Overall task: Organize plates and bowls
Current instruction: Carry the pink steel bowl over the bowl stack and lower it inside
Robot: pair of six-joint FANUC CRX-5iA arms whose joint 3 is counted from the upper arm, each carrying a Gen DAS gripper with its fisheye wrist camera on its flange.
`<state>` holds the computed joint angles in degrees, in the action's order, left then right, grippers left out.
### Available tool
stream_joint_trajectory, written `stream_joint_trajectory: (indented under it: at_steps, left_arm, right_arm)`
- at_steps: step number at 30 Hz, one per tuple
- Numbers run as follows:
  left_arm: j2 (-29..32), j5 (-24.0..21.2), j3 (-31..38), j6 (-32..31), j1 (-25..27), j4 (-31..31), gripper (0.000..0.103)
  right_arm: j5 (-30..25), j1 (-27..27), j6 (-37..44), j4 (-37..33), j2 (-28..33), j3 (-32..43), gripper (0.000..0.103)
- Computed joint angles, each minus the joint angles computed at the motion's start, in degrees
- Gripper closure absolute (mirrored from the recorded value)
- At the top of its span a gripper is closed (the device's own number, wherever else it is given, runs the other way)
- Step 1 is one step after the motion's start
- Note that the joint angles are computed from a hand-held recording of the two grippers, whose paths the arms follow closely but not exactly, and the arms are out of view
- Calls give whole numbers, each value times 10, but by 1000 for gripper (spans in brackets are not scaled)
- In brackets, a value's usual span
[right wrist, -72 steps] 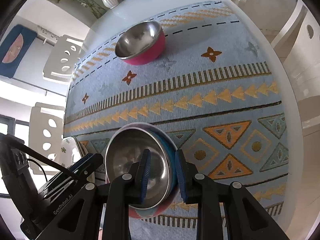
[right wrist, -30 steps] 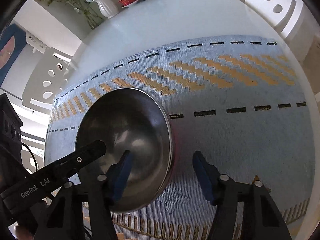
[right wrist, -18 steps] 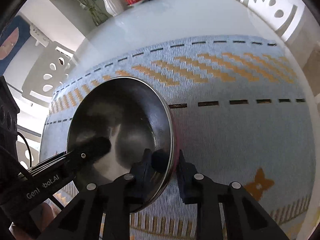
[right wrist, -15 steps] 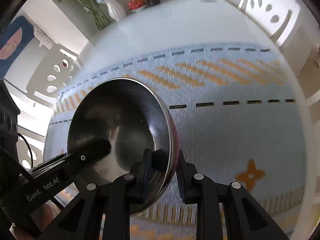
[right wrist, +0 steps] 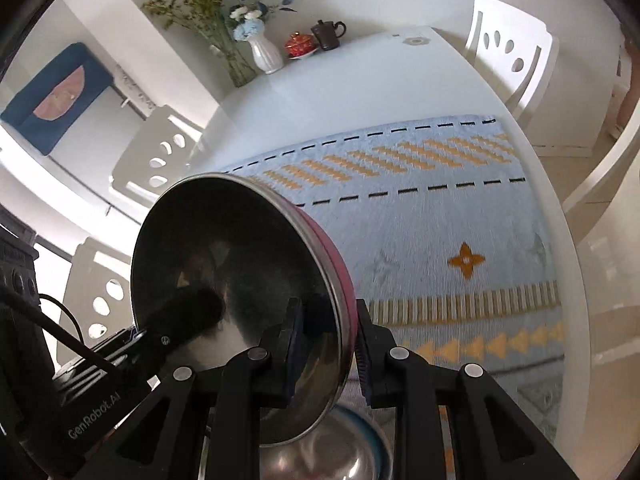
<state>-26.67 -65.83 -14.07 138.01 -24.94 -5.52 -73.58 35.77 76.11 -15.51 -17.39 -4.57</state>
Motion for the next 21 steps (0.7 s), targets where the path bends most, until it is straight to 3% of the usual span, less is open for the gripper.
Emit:
stream_joint_trajectory:
  at_steps: [7,16,21]
  left_arm:
    - [-13,-37,6,88,-83,-41,91]
    - [-19,-37,-36,125,-111,-4,92]
    - [8,-61,-14,147,-145,-32,92]
  right_arm:
    - [-60,9,-6,-10,-47,-19,78]
    - [-126,23,-33,-5,-66,-58,78]
    - [-139,25,-44,-1,-63,-67,78]
